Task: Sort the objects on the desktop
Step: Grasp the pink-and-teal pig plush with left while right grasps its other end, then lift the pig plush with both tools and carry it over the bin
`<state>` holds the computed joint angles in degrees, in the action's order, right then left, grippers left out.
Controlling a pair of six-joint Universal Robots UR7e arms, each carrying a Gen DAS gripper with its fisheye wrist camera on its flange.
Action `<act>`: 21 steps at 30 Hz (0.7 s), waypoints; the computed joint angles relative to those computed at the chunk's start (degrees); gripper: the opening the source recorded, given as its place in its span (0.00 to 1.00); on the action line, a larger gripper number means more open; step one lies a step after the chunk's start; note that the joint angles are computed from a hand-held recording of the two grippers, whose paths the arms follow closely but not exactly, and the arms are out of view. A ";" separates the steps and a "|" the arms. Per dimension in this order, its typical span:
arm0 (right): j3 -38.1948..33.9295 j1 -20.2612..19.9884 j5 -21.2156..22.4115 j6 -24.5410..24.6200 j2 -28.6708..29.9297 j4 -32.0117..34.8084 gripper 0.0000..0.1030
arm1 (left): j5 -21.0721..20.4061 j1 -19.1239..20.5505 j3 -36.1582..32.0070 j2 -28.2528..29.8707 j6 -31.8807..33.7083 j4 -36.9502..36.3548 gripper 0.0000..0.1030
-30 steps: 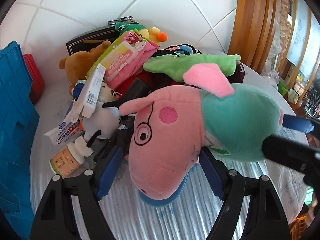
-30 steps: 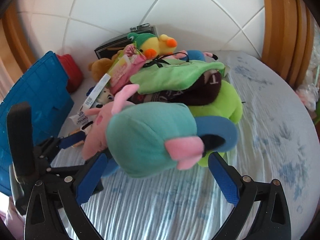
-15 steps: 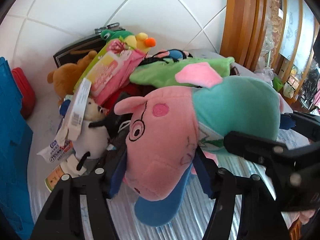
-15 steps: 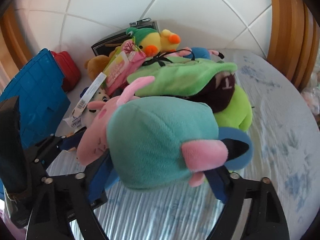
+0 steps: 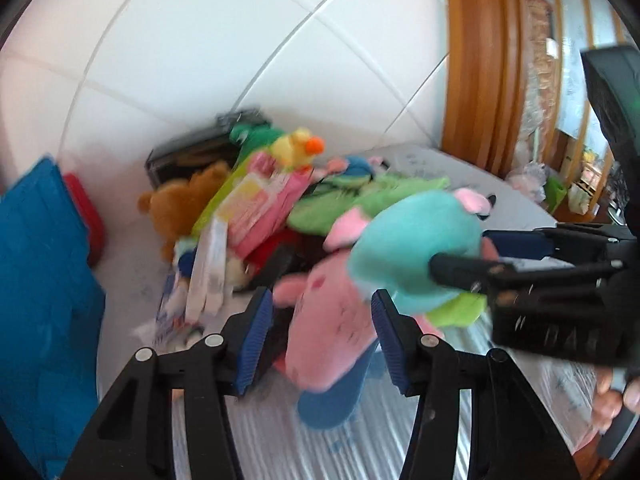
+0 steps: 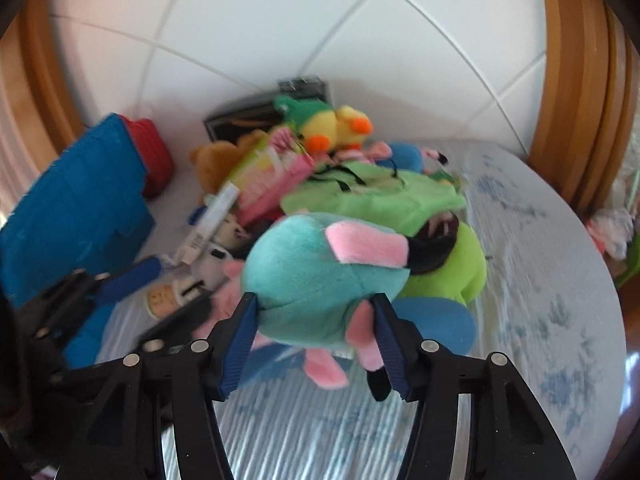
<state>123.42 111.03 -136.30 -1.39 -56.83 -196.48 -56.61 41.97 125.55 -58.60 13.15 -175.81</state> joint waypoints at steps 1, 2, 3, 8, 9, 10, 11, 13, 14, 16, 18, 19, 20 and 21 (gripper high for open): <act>0.24 -0.66 0.18 1.39 -0.31 1.42 0.55 | -0.89 1.06 -0.47 -0.55 -1.61 2.90 0.50; 0.77 -1.01 0.12 1.98 -0.43 1.46 0.55 | -1.72 2.19 -0.93 -0.93 -3.53 5.91 0.50; 1.54 -1.33 0.23 2.47 -0.55 0.89 0.55 | -2.16 2.90 -0.98 -1.04 -4.60 7.38 0.50; 5.48 -3.84 2.52 4.81 -1.72 -0.29 0.68 | -4.51 4.26 -0.90 0.30 -5.31 8.46 0.50; 5.83 -4.10 2.48 4.93 -1.76 -0.33 0.75 | -5.04 4.06 -0.98 0.65 -5.12 8.53 0.50; 6.21 -4.36 2.32 4.98 -1.86 -0.74 0.79 | -5.36 3.69 -1.28 1.25 -4.71 8.61 0.50; 6.40 -4.54 2.24 4.91 -1.97 -1.01 0.85 | -5.25 3.44 -1.51 1.83 -4.42 8.47 0.51; 6.73 -5.01 2.89 4.15 -2.21 -1.94 0.91 | -3.75 2.94 -2.42 3.58 -4.07 8.52 0.60; 6.77 -5.20 3.17 3.76 -2.34 -2.17 0.94 | -2.69 2.89 -3.21 4.84 -4.21 8.60 0.61; 6.44 -5.55 3.59 2.99 -2.31 -1.93 0.96 | -2.91 3.49 -4.49 6.12 -4.62 9.45 0.71; 5.95 -6.00 3.56 2.80 -2.05 -1.07 0.96 | -3.34 4.22 -5.21 6.97 -4.50 8.57 0.81; 5.72 -6.64 4.33 2.86 -2.05 -0.17 0.96 | -3.34 4.47 -5.33 7.25 -4.27 8.08 0.89; 5.61 -7.19 5.10 2.86 -1.94 0.15 0.96 | -3.16 4.83 -5.69 7.71 -4.16 7.81 0.92; 5.56 -7.72 5.91 2.78 -1.88 0.31 0.97 | -3.15 5.21 -6.11 8.12 -3.92 7.86 0.97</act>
